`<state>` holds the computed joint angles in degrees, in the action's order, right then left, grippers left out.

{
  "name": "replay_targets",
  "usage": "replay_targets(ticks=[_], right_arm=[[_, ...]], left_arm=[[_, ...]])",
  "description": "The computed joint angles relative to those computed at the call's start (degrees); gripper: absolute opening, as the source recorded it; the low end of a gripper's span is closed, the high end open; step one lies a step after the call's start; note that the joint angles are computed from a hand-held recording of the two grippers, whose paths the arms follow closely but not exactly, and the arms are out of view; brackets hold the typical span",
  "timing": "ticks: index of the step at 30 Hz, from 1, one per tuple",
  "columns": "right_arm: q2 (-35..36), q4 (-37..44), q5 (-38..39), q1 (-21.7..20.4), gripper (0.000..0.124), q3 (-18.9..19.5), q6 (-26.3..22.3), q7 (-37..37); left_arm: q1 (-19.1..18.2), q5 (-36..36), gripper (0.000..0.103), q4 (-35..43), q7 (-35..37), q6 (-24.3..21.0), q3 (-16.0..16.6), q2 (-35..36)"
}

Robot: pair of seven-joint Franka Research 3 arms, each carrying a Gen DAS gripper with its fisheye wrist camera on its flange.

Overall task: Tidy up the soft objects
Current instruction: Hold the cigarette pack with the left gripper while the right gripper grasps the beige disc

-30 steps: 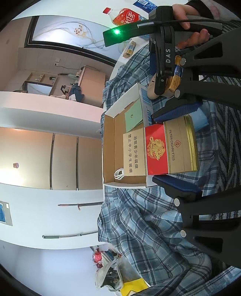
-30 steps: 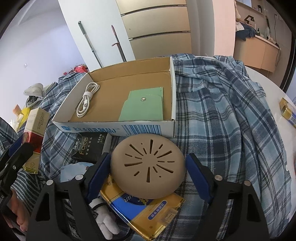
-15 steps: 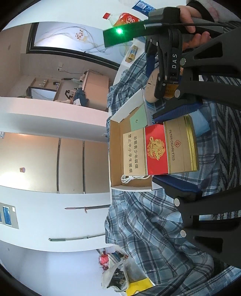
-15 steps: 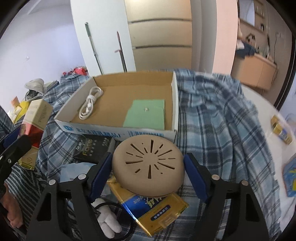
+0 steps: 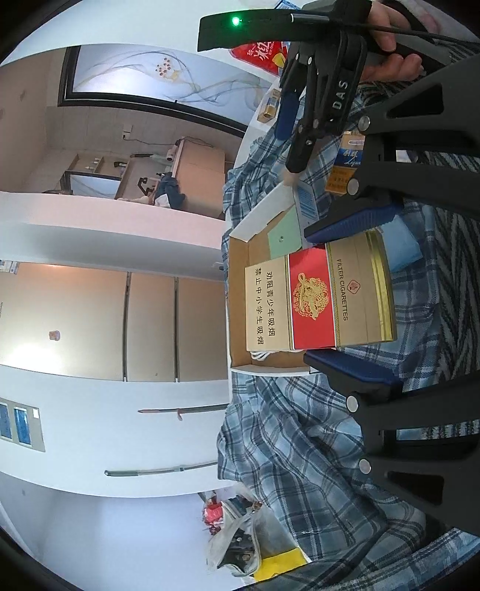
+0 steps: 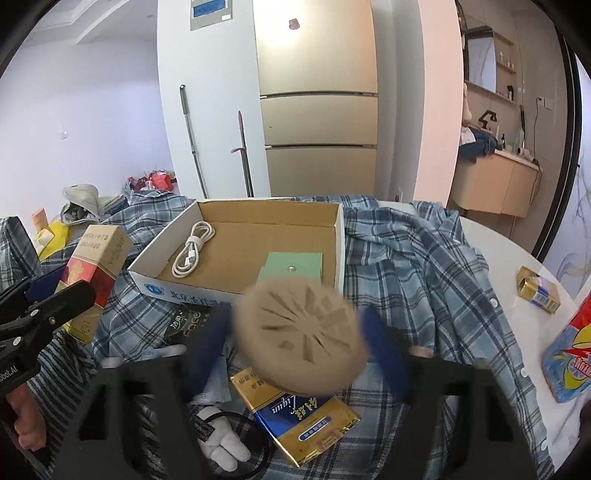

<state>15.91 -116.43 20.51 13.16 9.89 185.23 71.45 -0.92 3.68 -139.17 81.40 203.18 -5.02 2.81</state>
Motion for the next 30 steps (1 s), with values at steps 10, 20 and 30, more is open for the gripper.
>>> replay_targets(ticks=[10, 20, 30], right_arm=[[0.0, 0.0, -0.7, 1.9, 0.072, -2.8, -0.2, 2.3], [2.5, 6.3, -1.4, 2.1, 0.092, -3.3, -14.1, 1.6], [6.8, 12.7, -11.0, 6.5, 0.092, -8.2, -24.0, 8.7]], left_arm=[[-2.1, -9.4, 0.061, -0.7, 8.7, 1.7, -0.7, -0.5], [-3.0, -9.6, 0.061, 1.4, 7.7, -3.6, 0.8, 0.3], [4.1, 9.8, 0.061, 3.3, -9.8, -7.9, -1.7, 1.2]])
